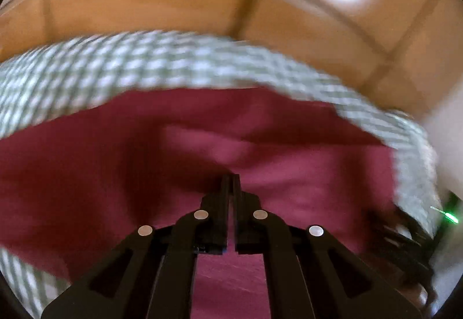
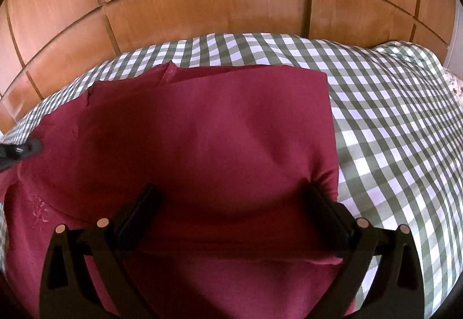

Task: Fold small clothes

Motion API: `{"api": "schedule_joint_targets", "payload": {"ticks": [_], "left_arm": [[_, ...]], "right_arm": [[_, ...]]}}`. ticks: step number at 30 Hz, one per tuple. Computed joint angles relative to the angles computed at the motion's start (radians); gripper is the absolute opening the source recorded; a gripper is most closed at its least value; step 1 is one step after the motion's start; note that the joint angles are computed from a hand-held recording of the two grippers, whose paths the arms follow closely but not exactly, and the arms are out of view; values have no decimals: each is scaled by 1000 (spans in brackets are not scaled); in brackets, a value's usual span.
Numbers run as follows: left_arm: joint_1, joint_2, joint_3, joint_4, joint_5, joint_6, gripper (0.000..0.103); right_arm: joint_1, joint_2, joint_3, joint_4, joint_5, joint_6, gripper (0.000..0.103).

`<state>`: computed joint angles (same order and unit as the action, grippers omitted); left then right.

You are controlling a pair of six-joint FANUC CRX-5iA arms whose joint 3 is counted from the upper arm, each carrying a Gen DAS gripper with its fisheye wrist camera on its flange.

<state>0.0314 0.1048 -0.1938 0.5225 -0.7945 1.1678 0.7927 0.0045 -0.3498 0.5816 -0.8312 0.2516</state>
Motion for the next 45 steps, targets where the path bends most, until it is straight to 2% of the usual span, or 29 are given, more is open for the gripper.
{"api": "schedule_joint_targets", "payload": {"ticks": [1, 2, 3, 4, 6, 8, 11, 14, 16, 17, 18, 19, 20, 22, 23, 25, 28, 31, 34, 38, 40, 42, 45], "left_arm": [[17, 0, -22, 1, 28, 50, 0], [47, -5, -53, 54, 29, 54, 0], [65, -18, -105, 150, 44, 6, 0], [78, -37, -144, 198, 59, -35, 0], [94, -89, -190, 185, 75, -65, 1], [129, -140, -233, 188, 44, -85, 0], [190, -199, -293, 223, -14, -105, 12], [269, -274, -358, 268, -67, -162, 12], [315, -315, -367, 217, -74, -119, 34], [356, -353, -402, 237, -59, -131, 53], [388, -381, -434, 269, -45, -151, 61], [421, -400, -460, 303, -37, -172, 63], [468, -410, -482, 342, -53, -200, 64], [542, -417, -496, 344, -60, -175, 64], [587, -425, -518, 378, -55, -155, 64], [637, -428, -531, 408, -45, -151, 64], [721, -398, -508, 402, -42, -140, 64], [798, -307, -464, 438, -130, -97, 64], [826, -249, -443, 487, -134, -81, 64], [826, -211, -386, 463, -82, -53, 64], [815, -192, -354, 433, -62, -28, 58], [807, -161, -294, 348, -38, 21, 55], [808, -98, -243, 318, -28, 57, 50]], "right_arm": [[-1, 1, 0, 0, 5, 0, 101], [-2, 0, -2, 0, 7, 0, 101], [-2, 1, -1, 0, 8, 1, 101], [-2, 1, -1, 0, 8, 1, 101], [-3, 3, 1, 1, 7, 0, 101], [-3, 3, 2, 1, 7, 0, 101], [-3, 3, 2, 1, 6, 2, 101], [-3, 3, 2, 0, 5, 2, 101], [-3, 5, 5, 0, 1, 6, 101], [-3, 5, 7, -1, -2, 8, 101], [-3, 6, 9, -1, -5, 10, 101], [-2, 9, 12, 0, -12, 13, 101], [-1, 12, 18, -2, -20, 17, 101], [0, 21, 37, -16, -42, 36, 101], [1, 23, 48, -25, -58, 45, 101], [18, 25, 79, -40, -120, 53, 101], [69, -38, 26, 32, -107, -28, 101], [140, -88, -14, 56, -105, -48, 101], [212, -109, -42, 62, -110, -68, 101], [270, -75, -28, 46, -138, -46, 101], [273, -54, -15, 27, -154, -31, 101], [272, -52, -13, 21, -153, -38, 101], [269, -50, -14, 3, -133, -40, 101]]}}
